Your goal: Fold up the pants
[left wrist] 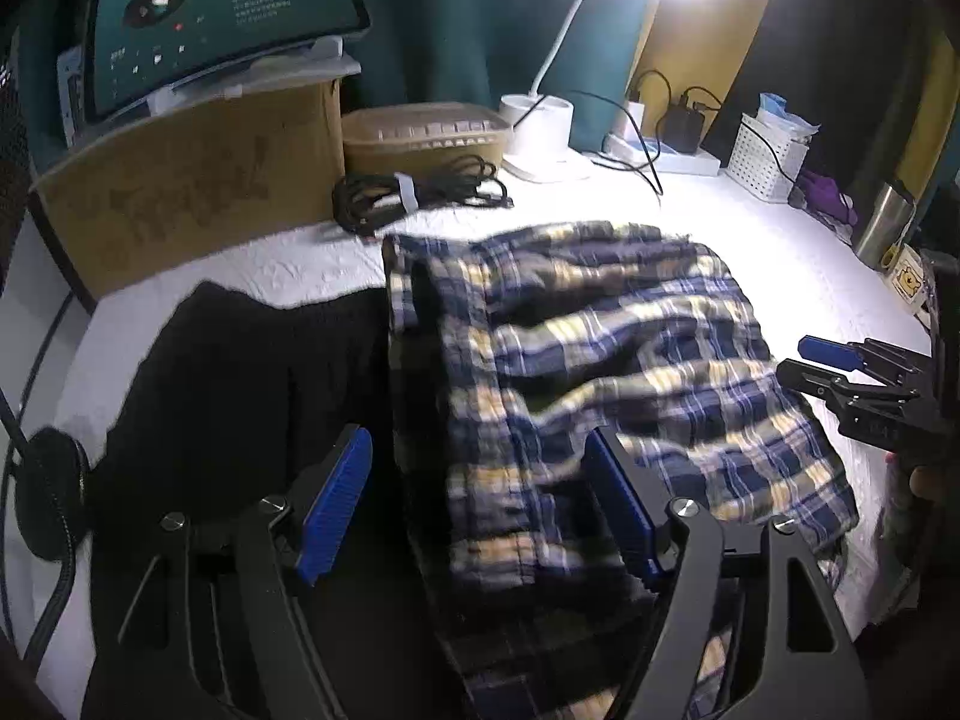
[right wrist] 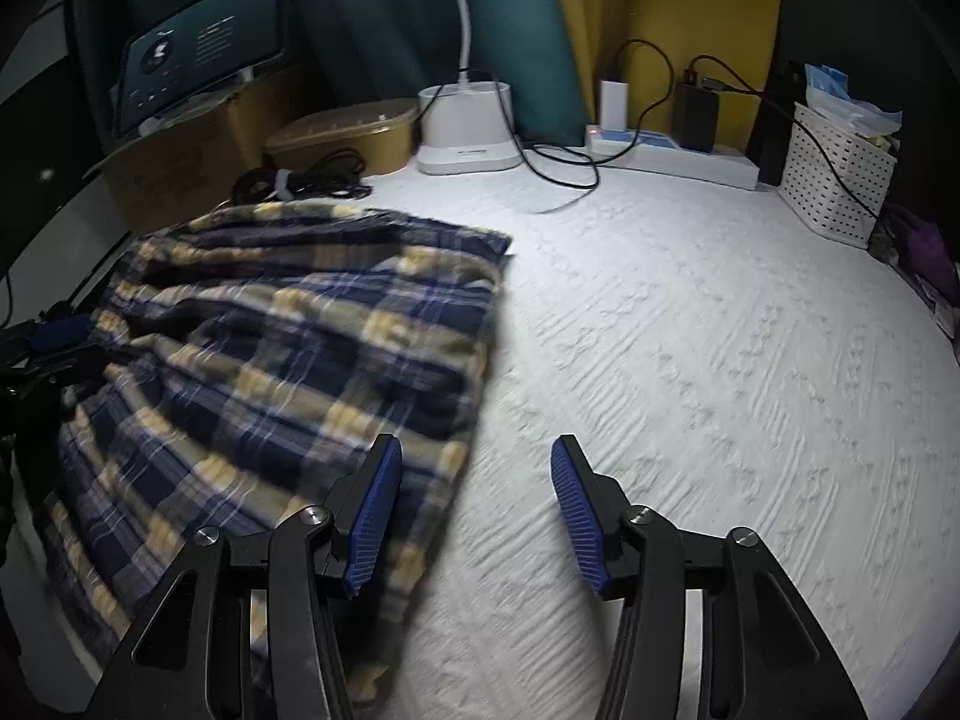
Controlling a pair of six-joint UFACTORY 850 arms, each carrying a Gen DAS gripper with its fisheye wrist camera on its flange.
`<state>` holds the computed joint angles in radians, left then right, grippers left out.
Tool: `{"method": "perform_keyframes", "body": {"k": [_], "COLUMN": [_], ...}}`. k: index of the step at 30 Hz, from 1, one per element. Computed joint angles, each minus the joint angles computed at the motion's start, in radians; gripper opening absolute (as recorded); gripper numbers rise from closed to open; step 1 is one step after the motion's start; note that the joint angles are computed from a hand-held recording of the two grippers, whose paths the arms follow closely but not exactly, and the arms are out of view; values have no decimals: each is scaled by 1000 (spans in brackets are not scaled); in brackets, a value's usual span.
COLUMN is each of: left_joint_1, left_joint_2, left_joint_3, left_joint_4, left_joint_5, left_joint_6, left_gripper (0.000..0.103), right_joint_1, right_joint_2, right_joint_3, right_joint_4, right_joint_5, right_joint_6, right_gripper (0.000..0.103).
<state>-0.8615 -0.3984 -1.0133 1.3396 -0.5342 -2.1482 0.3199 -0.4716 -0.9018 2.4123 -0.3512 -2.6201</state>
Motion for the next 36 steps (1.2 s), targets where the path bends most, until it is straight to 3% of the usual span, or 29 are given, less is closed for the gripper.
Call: {"method": "perform_keyframes", "body": {"k": [9, 18, 36], "left_joint_1": [-30, -57, -156], "left_joint_2": [-12, -11, 29], "left_joint_3": [19, 48, 72], "left_joint_4": [4, 2, 39], "left_joint_5": [-9, -38, -168], "left_joint_6": [-43, -82, -178], "left_gripper": [75, 75, 75], "right_joint_1": [10, 16, -25], "right_joint_2": [33, 53, 151], "right_joint_3": [61, 125, 257], "right_joint_4": [19, 159, 272], "right_joint_5": [-11, -32, -87], "right_joint_6": [-36, -197, -302], "right_gripper": [54, 54, 55]}}
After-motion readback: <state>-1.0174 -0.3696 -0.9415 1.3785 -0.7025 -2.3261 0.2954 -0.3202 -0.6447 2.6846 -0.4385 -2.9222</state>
